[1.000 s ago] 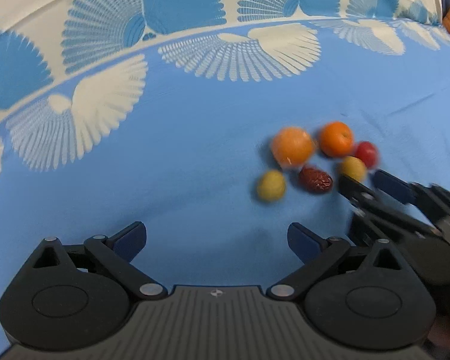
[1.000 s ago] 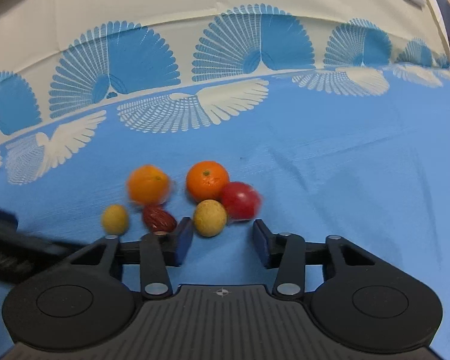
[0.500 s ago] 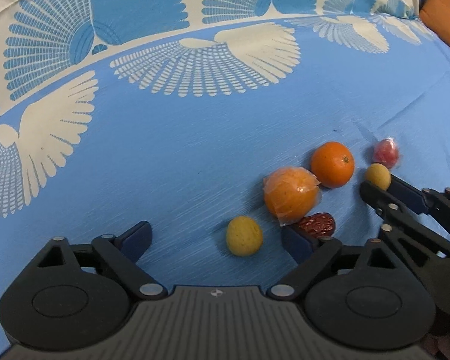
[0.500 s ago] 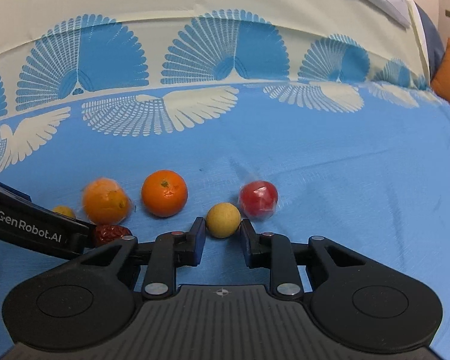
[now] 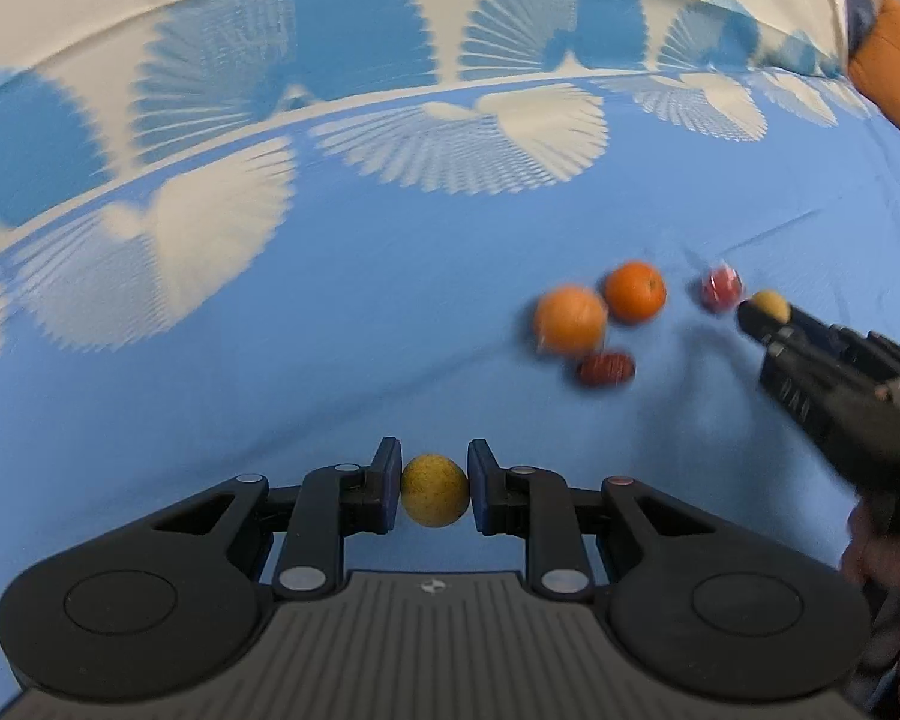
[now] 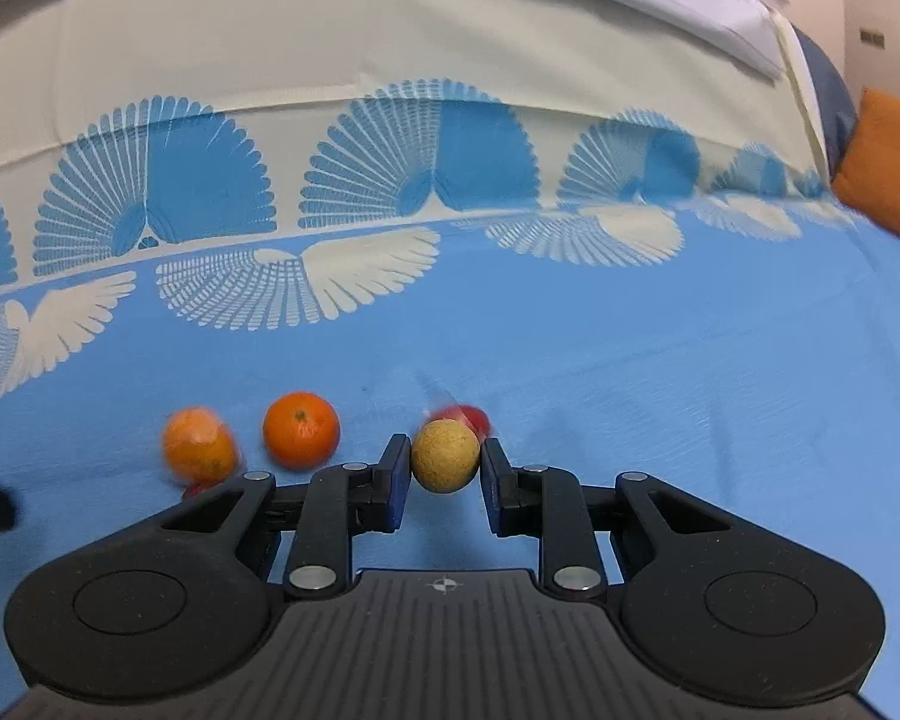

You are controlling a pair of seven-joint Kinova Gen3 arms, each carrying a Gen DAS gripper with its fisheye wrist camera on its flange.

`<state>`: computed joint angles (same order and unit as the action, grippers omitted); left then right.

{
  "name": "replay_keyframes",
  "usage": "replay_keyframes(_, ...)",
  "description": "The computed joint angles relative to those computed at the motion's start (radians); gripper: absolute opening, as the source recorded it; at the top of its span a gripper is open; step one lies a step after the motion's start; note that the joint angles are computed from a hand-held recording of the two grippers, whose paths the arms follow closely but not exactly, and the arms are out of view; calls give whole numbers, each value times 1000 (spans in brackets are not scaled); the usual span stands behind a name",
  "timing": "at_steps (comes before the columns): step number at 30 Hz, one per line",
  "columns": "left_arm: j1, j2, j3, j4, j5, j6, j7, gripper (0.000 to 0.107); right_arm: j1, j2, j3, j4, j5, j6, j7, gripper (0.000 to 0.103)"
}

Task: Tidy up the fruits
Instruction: 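Grasp a yellow plum with the left tool while the right tool grasps another yellow plum, then carry both yellow plums toward the lavender plate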

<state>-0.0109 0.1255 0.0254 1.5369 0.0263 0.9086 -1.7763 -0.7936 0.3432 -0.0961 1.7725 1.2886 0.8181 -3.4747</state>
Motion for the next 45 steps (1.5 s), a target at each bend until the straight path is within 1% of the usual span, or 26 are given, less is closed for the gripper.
replay_keyframes(2,-11,-84,-12,37,-7,44,-4,26,13,-55,-29,5,-77,-2,37,26)
replay_keyframes(4,-22,-153,-24,53,-9,103,-3,26,-4,-117,-45,35,-105,-14,42,26)
replay_keyframes(6,-34,-225,-36,64,-10,169,0,26,-25,-186,-90,66,-136,2,79,26)
replay_keyframes(9,-47,-330,-42,87,-32,243,9,26,-71,-295,-189,105,-208,56,134,26)
replay_keyframes(12,-60,-438,-43,114,-60,320,30,26,-107,-371,-292,112,-276,118,197,26)
replay_keyframes(15,-74,-532,-65,129,-65,419,47,26,-133,-412,-376,92,-318,164,300,26)
replay_keyframes(17,-84,-586,-80,137,-76,479,50,26,-144,-436,-417,81,-335,168,362,26)
replay_keyframes(20,-99,-670,-79,161,-117,528,47,26,-150,-452,-474,53,-331,196,413,26)
replay_keyframes(23,-109,-737,-99,167,-136,557,45,26,-164,-456,-522,26,-313,242,438,26)
replay_keyframes(28,-121,-814,-135,149,-138,573,64,26,-203,-445,-576,-27,-313,317,448,26)
replay_keyframes(31,-111,-834,-146,137,-134,582,60,26,-242,-428,-598,-46,-287,373,443,26)
replay_keyframes(38,-101,-859,-176,126,-126,603,66,26,-333,-398,-585,-78,-252,467,429,26)
replay_keyframes(45,-96,-873,-202,125,-125,604,70,26,-389,-382,-551,-93,-245,487,457,26)
